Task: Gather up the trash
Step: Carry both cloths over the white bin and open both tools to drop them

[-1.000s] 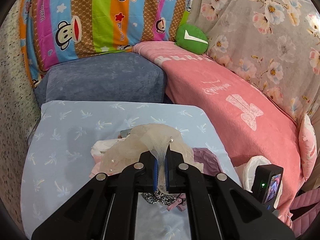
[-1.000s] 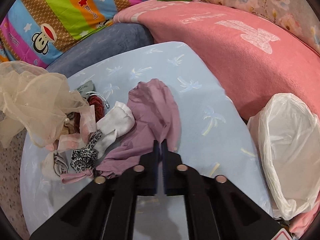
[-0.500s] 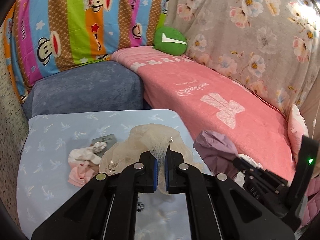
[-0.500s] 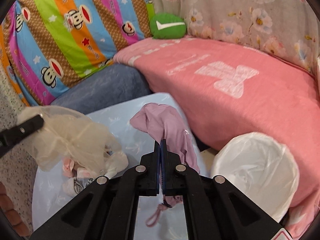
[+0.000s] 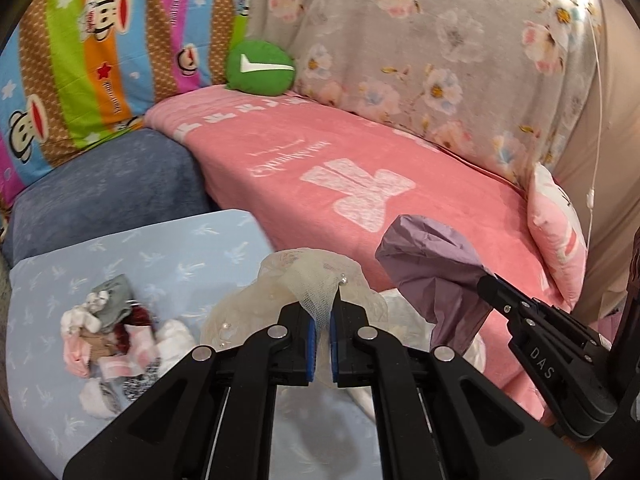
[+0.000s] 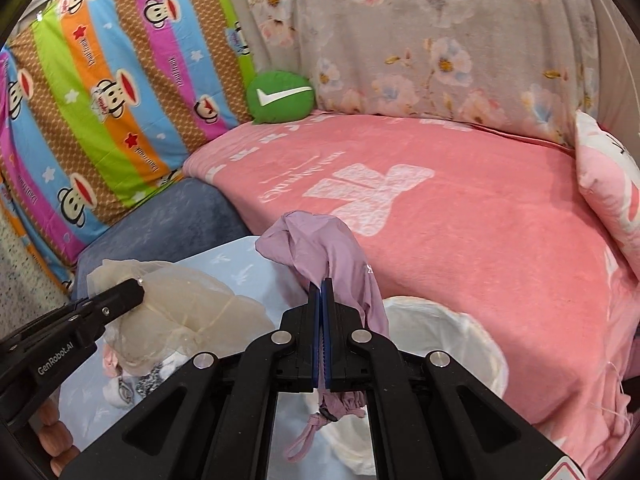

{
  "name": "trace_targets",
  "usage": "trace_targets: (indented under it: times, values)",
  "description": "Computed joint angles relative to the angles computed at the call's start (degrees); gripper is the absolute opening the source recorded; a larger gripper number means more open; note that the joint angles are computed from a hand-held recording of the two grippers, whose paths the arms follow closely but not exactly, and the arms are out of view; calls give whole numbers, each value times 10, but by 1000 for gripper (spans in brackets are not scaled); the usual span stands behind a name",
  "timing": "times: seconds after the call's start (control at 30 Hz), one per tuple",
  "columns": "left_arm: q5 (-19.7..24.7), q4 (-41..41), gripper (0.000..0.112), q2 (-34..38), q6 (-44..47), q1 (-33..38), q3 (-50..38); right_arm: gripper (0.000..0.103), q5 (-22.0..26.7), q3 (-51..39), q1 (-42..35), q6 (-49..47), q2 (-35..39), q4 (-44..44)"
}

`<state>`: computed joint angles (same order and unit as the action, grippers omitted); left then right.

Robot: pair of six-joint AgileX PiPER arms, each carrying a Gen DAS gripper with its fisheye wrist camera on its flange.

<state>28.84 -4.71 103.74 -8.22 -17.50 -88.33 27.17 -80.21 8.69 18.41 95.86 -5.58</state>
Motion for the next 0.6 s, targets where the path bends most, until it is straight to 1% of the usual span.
trace_targets:
  times: [0.13,0.27,0.33,0.37,0.43,0.47,0.5,0.53,0.57,0.6]
  values:
    - [10,20,5,27,-21,-31,-31,1,-7,19,-44,-55,-9,49]
    - [21,6,7,56,-10,-53,-64,1,-10,25,-72,-90,-8,82]
    - [32,6,7,72,-11,-63,-81,2,-11,27,-83,-104,-8,95]
    - [41,11,7,80,-15,-68,-92,4,-13,29,-87,-108,-7,99]
    - [51,15,13,92,-18,-74,-105,5,-20,34,-92,-109,-8,98]
    - [53,23,25,97,-27,-77,-109,5,-19,33,-95,-112,-6,101]
    - [54,33,45,99,-39,-81,-112,7,-21,34,-99,-118,-5,108]
    - [53,50,57,101,-60,-85,-113,8,-20,32,-98,-112,-4,103]
    - [44,75,71,98,-89,-89,-106,12,-21,32,-100,-112,-4,102]
    - [32,95,74,93,-113,-92,-96,16,-23,34,-101,-111,-4,101]
